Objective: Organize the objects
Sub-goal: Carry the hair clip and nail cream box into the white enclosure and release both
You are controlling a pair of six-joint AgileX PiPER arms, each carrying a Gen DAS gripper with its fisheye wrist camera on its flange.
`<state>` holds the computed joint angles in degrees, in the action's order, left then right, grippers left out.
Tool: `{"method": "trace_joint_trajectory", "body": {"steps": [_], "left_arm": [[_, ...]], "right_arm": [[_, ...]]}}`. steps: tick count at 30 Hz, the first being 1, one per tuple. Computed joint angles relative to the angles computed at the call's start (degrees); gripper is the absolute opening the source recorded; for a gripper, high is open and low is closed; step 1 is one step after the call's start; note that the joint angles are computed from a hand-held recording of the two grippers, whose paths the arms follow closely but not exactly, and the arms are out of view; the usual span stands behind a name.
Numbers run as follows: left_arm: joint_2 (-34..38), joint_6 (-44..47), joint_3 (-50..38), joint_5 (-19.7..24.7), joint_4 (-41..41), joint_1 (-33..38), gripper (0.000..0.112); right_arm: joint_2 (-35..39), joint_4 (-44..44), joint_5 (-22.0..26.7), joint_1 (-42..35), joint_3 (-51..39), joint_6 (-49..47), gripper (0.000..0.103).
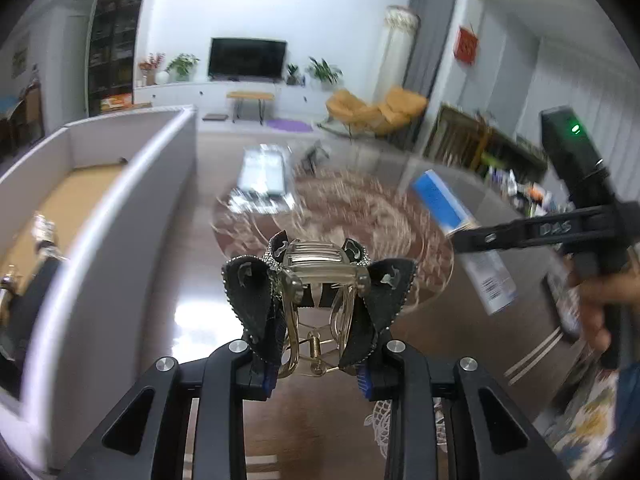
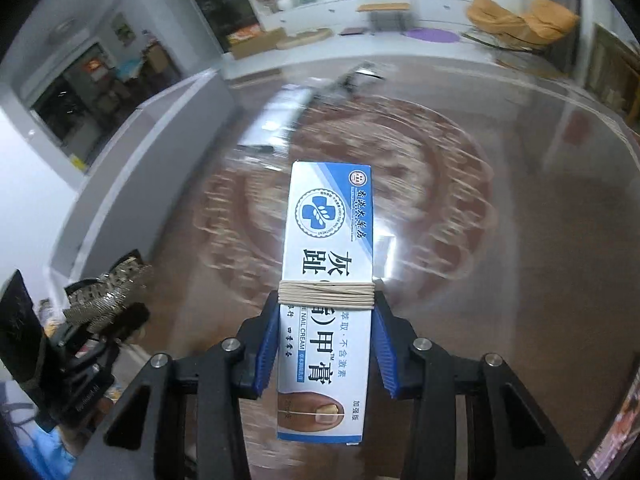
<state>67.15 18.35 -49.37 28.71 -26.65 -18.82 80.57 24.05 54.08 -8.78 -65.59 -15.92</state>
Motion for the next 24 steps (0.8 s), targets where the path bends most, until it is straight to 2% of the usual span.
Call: {"method": "trace_joint_trajectory", "body": {"steps": [3, 6, 10, 13, 15, 18, 22, 24], "left_arm": [[-3.4, 6.8, -3.2, 6.2, -5.8, 8.7, 0.030], [-3.8, 14.1, -8.4, 13.3, -10.4, 21.1, 0.030], [0.1, 20.0, -13.9, 17.6, -11.2, 34.0, 0.030], [5.8, 20.5, -17.8, 18.2, -7.9, 39.7, 0.030], [9.2, 19.7, -19.6, 17.9, -5.2, 41.6, 0.030], [13.9, 18.5, -21.7, 17.8, -1.4, 43.6, 0.030], [17.6, 17.7, -22.7, 16.8, 1.0, 44.6, 0.030], [18.3, 14.3, -22.9, 15.7, 4.4, 43.6, 0.031]], "right_arm": [[3.1, 1.3, 0.9, 8.2, -7.4, 4.8, 0.043], [7.9, 1.5, 1.4, 16.6, -16.4, 9.2, 0.043], [16.8, -0.1, 2.7, 27.9, -31.2, 14.5, 0.043], [23.9, -3.0, 4.2, 34.0, -42.1, 17.8, 0.043], [30.3, -5.3, 6.5, 37.7, -51.1, 19.9, 0.043], [37.1, -8.6, 9.1, 41.3, -59.6, 22.7, 0.043], [43.2, -9.3, 11.1, 42.7, -65.4, 25.3, 0.043], [45.7, -9.6, 11.7, 43.1, -67.4, 26.7, 0.045]]}}
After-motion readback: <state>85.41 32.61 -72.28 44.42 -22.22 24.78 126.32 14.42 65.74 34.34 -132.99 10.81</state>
